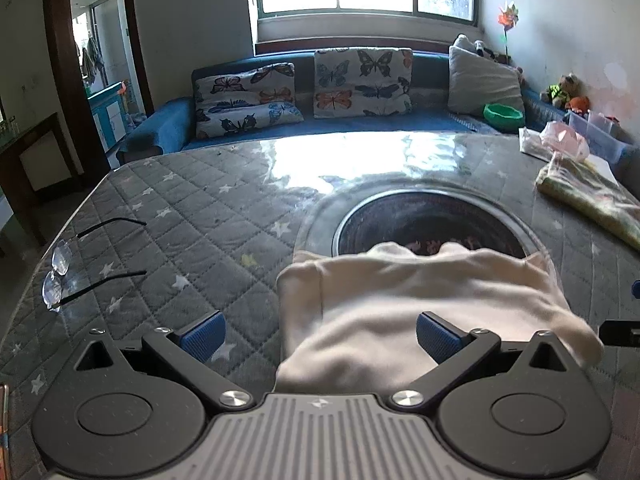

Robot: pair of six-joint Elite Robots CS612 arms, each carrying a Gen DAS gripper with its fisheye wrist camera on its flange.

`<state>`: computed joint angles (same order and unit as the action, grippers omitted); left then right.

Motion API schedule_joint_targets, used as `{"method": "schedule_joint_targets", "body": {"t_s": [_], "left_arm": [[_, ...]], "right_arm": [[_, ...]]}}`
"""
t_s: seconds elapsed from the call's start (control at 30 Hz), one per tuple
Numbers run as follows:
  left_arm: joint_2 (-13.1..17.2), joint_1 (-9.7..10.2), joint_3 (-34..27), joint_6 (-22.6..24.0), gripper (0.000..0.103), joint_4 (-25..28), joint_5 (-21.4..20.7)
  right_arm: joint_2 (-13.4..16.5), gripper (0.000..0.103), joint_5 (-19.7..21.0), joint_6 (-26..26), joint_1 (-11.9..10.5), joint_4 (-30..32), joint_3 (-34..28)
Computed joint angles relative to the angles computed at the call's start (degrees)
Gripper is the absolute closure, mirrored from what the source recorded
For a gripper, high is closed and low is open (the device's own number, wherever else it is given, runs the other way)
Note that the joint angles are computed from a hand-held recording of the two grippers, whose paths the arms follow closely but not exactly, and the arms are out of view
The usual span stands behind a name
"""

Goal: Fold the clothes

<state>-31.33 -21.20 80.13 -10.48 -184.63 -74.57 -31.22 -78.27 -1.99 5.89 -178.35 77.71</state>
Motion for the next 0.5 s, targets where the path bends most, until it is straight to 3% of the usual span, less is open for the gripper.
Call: {"method": "schedule_joint_targets", "body": {"t_s": [0.3,0.5], "left_arm": [[0.9,0.61,-2.1,-4.7,0.000,3.5,1.2],[0.7,0.95,-0.9,-6.3,0.000,1.7,0.5]], "right_arm": [[1.4,0.000,0.4,-1.0,0.3,-0.2,-2.5],[2.3,0.000,2.0,-0.7,0.4,0.0,-3.7]]}}
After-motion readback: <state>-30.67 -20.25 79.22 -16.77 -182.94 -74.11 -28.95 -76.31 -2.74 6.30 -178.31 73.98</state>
